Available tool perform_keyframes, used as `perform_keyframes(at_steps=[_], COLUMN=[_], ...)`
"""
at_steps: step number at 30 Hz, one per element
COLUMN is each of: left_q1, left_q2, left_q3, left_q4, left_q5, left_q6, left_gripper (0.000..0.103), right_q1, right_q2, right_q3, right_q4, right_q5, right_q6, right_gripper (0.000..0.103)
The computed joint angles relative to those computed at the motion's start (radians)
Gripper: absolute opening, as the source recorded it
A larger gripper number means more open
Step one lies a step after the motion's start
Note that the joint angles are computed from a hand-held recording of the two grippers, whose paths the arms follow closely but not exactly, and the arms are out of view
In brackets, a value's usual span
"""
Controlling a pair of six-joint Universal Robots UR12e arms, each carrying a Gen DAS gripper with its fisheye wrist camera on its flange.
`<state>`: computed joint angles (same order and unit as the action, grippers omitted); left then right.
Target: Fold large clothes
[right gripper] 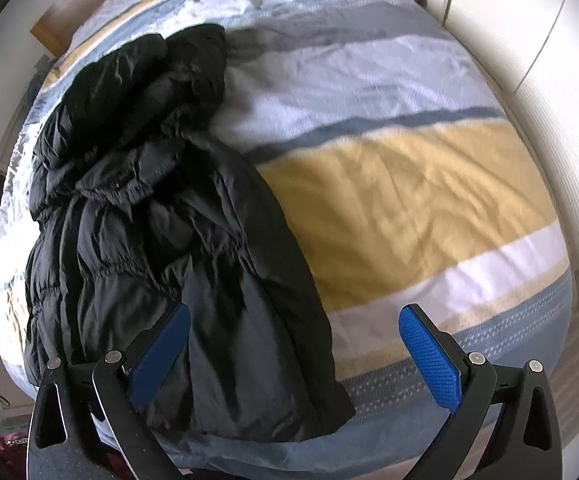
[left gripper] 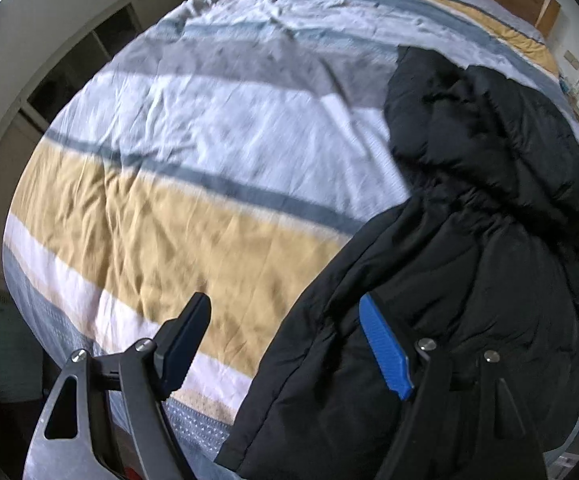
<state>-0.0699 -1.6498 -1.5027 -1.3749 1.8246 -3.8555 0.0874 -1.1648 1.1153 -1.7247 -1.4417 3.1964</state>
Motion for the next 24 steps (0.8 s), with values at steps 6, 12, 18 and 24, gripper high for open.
perform_keyframes(at_steps=[6,12,18,24], left_q1=[0.014,0.022,0.045,0.068], left_q2=[0.035,0.059,0.080,0.098], left_q3=[-0.075,-0.138,-0.207,-0.270], left_q4=[-0.008,0.000,0.054,0.120], left_q5=[-0.054,-0.128,-0.247,-0.365], left_q6=[-0.036,-0.023,-0.012,-0.065], left_gripper=[0.076,0.076,0.076,0.076], right_q1=[0.001,0.005,0.009,0.008], right_q2=[-0.004,0.005,0.025,0.044], right_q3=[0.033,0.052,0.055,0.061], right_q4=[0.034,0.076,0.104,0.132], right_q5=[0.016,0.008,0.027,0.071], right_q6=[0.001,-0.006,-0.022,-0.014], right_gripper=[0.102,0.102,0.102,0.102])
